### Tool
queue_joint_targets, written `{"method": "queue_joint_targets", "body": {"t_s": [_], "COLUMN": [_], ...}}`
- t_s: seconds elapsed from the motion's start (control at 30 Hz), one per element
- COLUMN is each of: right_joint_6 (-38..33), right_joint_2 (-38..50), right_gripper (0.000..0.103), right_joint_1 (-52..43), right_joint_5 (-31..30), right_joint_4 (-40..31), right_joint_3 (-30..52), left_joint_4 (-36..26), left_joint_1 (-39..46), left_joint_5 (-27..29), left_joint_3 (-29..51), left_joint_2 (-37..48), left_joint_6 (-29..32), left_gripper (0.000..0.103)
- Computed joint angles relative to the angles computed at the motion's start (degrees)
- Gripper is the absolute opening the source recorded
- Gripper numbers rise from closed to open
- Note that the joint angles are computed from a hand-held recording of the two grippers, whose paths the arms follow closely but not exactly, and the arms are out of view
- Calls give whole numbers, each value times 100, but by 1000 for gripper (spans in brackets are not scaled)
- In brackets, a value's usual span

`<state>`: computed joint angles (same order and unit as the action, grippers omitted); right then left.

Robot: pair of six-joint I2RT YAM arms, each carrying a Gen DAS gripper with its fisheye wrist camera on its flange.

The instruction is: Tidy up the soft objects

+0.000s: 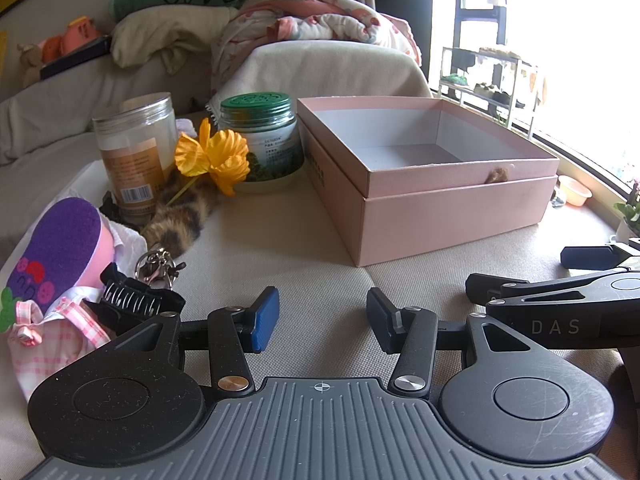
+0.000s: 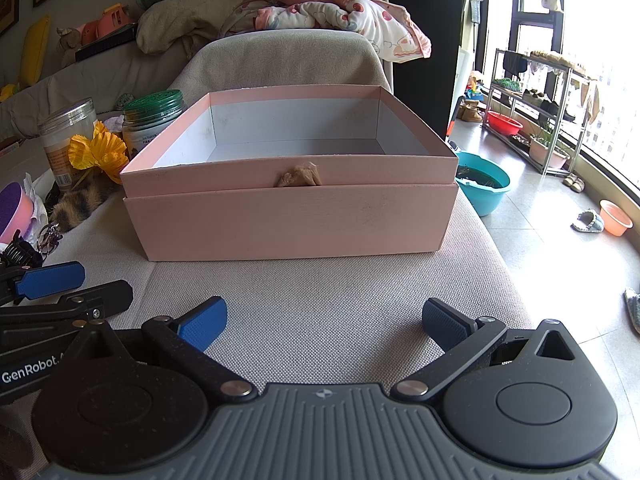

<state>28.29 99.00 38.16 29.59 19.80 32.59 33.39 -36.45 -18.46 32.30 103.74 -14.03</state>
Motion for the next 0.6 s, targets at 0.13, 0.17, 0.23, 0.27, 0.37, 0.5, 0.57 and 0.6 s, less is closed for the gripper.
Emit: {"method": "queue_joint_targets", "body": {"t_s": [0.13, 0.17, 0.23, 0.27, 0.37, 0.5, 0.57, 0.6], "right_joint_6": [-290, -316, -442, -459, -395, -343, -367, -373], "right_joint_2": [-318, -285, -212, -262, -231, -446, -431, -419], "right_gripper": [103, 103, 103, 103, 103, 103, 103, 103], "right_joint_1": [-308, -330, -416, -410, -306, -330, -378, -355], "right_joint_5": [-705, -799, -930, -938, -797, -822, -879, -844], "right_joint_4": [-880, -1025, -1079, -1096, -827, -1197, -1300, -1243], "right_joint_3": [256, 325, 410, 381, 240, 286, 374, 354], "left_joint_4": [56, 53, 23, -1, -86, 53, -13, -89], "left_joint_1": [73, 91, 209, 275, 498, 806, 1171, 1446], "left_joint_5": [262, 343, 630, 787, 1421, 2001, 2381, 2549], "left_joint_3": [-76, -116, -173, -224, -426, -1051, -1345, -1469], "left_joint_2": [-91, -147, -262, -341, -665, -1472, -2042, -2369], "left_joint_6": [43, 49, 53, 37, 21, 285, 418, 493], "left_gripper": [52, 52, 52, 52, 52, 52, 52, 52]}}
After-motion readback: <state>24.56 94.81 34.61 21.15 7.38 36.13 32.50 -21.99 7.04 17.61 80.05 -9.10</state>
